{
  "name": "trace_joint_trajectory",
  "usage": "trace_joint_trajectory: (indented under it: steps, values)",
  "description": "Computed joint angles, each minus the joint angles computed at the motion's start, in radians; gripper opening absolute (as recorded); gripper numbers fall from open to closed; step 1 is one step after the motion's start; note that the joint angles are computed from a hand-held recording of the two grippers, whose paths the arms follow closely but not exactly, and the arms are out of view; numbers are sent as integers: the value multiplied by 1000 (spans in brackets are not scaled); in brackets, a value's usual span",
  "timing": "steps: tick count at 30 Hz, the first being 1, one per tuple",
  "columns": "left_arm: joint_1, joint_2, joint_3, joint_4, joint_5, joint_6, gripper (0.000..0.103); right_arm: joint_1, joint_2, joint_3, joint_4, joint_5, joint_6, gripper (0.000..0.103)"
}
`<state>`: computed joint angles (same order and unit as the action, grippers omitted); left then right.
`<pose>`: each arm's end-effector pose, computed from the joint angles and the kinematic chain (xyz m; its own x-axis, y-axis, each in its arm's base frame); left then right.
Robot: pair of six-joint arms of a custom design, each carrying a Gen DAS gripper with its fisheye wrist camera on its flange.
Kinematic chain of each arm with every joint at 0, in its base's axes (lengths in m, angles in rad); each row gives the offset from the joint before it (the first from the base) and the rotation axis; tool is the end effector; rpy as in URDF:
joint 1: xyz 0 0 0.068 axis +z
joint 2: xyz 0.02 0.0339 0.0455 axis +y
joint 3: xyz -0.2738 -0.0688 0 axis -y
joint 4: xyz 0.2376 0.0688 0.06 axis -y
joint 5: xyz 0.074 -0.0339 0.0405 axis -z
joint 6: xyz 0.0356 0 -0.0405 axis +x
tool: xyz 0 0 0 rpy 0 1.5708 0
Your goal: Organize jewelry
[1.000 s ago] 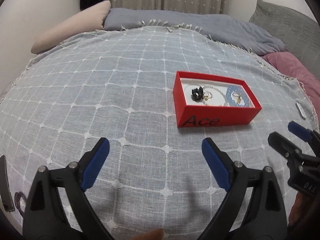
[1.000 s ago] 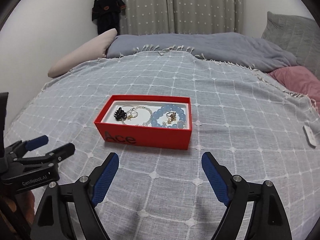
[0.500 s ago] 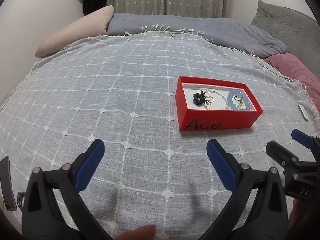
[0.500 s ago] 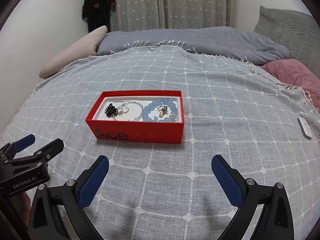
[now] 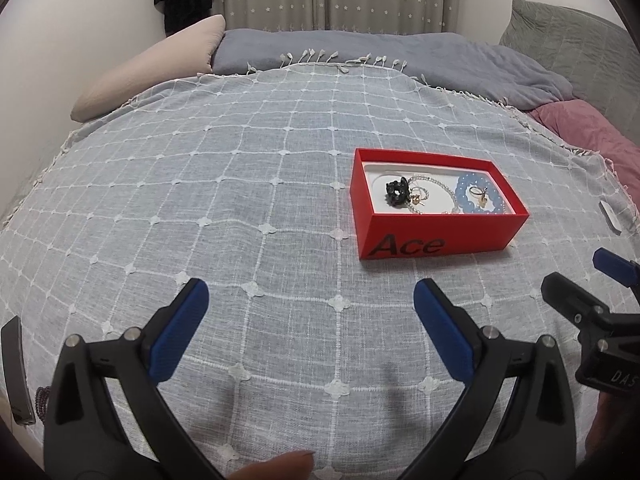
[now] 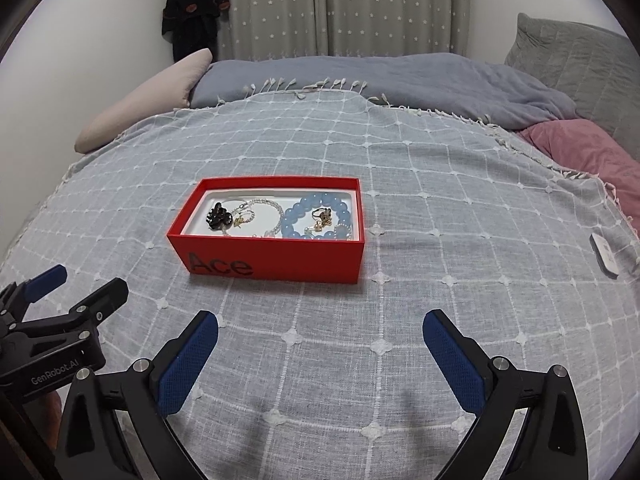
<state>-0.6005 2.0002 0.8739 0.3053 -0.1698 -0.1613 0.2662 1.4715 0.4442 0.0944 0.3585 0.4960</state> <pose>0.3043 -0.2011 0.0939 -0.6701 0.2671 -0.6925 0.3589 0.9333 0.0126 0.2262 0.0487 0.1274 -0.7030 0.2703 -0.6579 0.3295 0.9435 0.0355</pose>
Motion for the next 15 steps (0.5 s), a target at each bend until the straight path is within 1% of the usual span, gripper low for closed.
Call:
trace_joint_trajectory:
  steps: [5,15]
  values:
    - [1,-2,-5,11,5,3,102,4,-13,-1,-10,7,0,103]
    - [2,5,0,2,12,1,102,3,8,9,-20,12,12,103]
